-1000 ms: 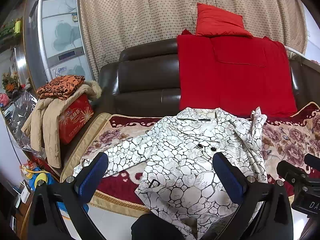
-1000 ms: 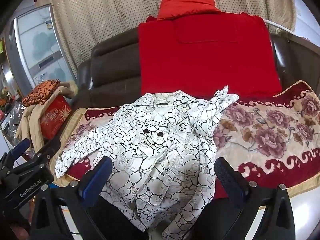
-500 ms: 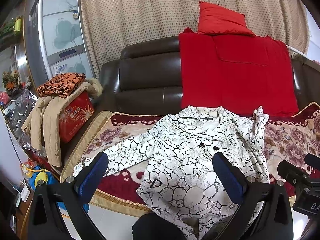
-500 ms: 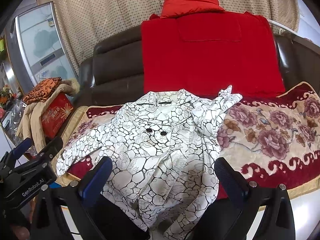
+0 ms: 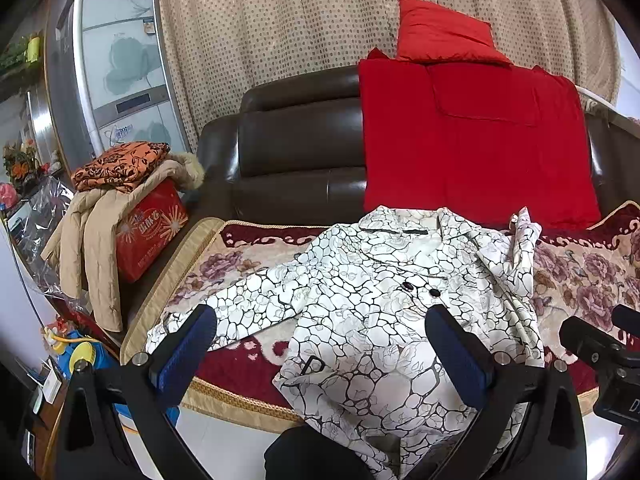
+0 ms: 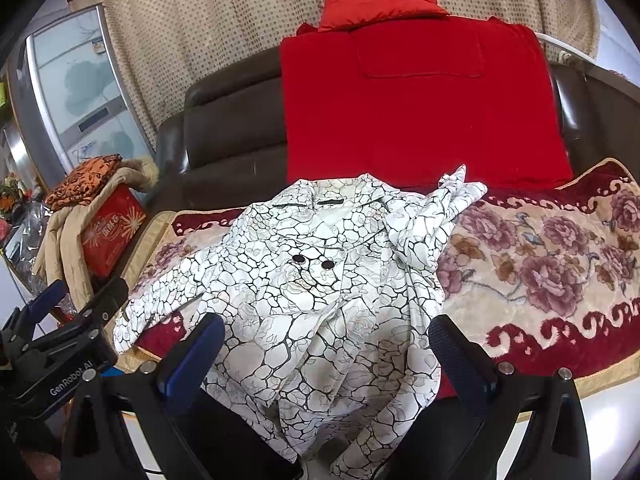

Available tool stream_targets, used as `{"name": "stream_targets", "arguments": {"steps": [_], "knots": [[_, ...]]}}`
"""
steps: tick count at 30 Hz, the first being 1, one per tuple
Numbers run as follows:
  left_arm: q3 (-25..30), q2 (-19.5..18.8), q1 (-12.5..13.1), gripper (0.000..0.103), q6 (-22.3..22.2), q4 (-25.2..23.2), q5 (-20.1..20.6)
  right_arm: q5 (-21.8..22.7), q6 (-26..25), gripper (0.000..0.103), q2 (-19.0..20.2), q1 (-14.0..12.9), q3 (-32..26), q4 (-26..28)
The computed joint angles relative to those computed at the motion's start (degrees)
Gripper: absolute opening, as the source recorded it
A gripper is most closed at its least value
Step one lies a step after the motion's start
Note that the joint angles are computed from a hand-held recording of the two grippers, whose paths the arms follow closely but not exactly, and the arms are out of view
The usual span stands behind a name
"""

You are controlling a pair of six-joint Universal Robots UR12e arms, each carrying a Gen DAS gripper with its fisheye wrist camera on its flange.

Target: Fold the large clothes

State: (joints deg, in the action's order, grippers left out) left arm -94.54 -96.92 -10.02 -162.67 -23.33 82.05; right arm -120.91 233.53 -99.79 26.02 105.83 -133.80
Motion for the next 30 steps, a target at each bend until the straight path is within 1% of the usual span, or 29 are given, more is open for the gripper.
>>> {"name": "stream_targets", "arguments": {"steps": [5, 30], "knots": [[0.24, -0.31, -0.05, 0.103, 0.15, -0.53, 0.21, 0.99, -0.44, 0.103, -0.16, -0.81, 0.32, -0.18], [1.13, -1.34, -0.57, 0.103, 0.59, -2.42, 0.82, 2.73, -0.47, 0.103, 0.09, -2.07, 0.48, 0.49]]}}
